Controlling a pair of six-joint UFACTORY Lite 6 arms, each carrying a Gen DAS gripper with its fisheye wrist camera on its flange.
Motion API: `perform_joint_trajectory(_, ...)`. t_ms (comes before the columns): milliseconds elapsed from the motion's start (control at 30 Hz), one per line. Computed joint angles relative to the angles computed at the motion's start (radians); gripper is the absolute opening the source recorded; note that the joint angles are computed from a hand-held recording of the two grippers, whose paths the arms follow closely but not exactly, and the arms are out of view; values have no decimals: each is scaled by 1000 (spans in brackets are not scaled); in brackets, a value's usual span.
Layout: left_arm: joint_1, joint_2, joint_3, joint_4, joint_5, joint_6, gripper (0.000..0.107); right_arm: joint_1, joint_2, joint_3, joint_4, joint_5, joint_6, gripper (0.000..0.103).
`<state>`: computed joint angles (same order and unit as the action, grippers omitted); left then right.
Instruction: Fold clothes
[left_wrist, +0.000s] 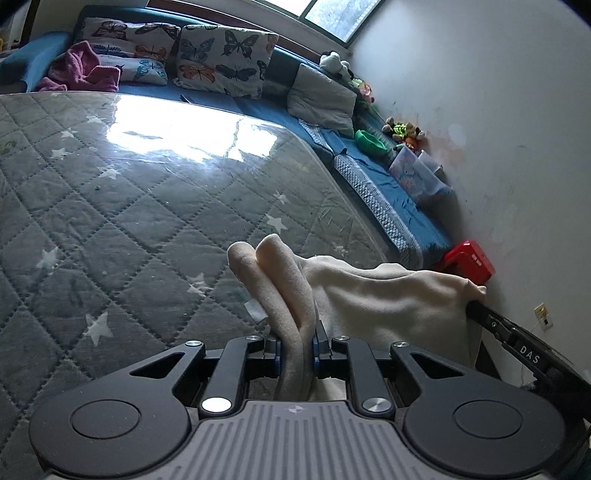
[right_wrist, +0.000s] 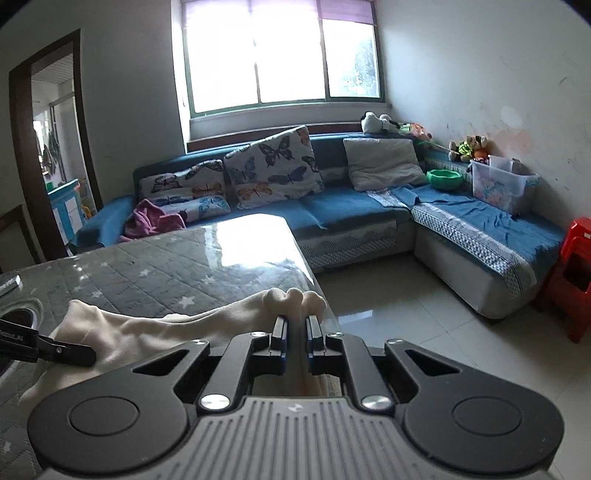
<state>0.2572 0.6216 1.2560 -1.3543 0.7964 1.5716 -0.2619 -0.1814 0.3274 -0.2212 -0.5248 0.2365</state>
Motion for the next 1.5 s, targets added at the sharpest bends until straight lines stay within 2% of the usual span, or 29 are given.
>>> perform_joint_trajectory(400, -22, 19, 12, 23, -42, 15, 16, -21, 131, 50, 20, -36, -36, 9)
perform_joint_trajectory(767, -40, 35, 26, 44, -76, 17, 16, 19, 247, 119, 124, -15, -104, 9)
perform_joint_trajectory(900, -44, 37, 27, 46, -93, 15, 20, 44, 275, 138, 188, 5, -158, 10)
perform_joint_trajectory(1067, -40, 19, 1, 27, -113, 64, 24, 58, 214, 86, 230, -1, -188, 12)
perform_joint_trajectory(1233, -25, -21, -41, -15, -138, 136, 40, 150, 90, -11, 285, -8, -248, 12)
perform_joint_trajectory(1367, -2, -74, -94, -61, -135, 208, 43, 226, 12, -77, 249, 10, -206, 14)
perform_joint_trajectory(1400, 6, -95, -115, -71, -127, 228, 43, 247, -3, -91, 253, 15, -205, 17)
perform_joint_trajectory(1500, 22, -157, -183, -105, -90, 304, 43, 318, -14, -126, 323, 2, -246, 18)
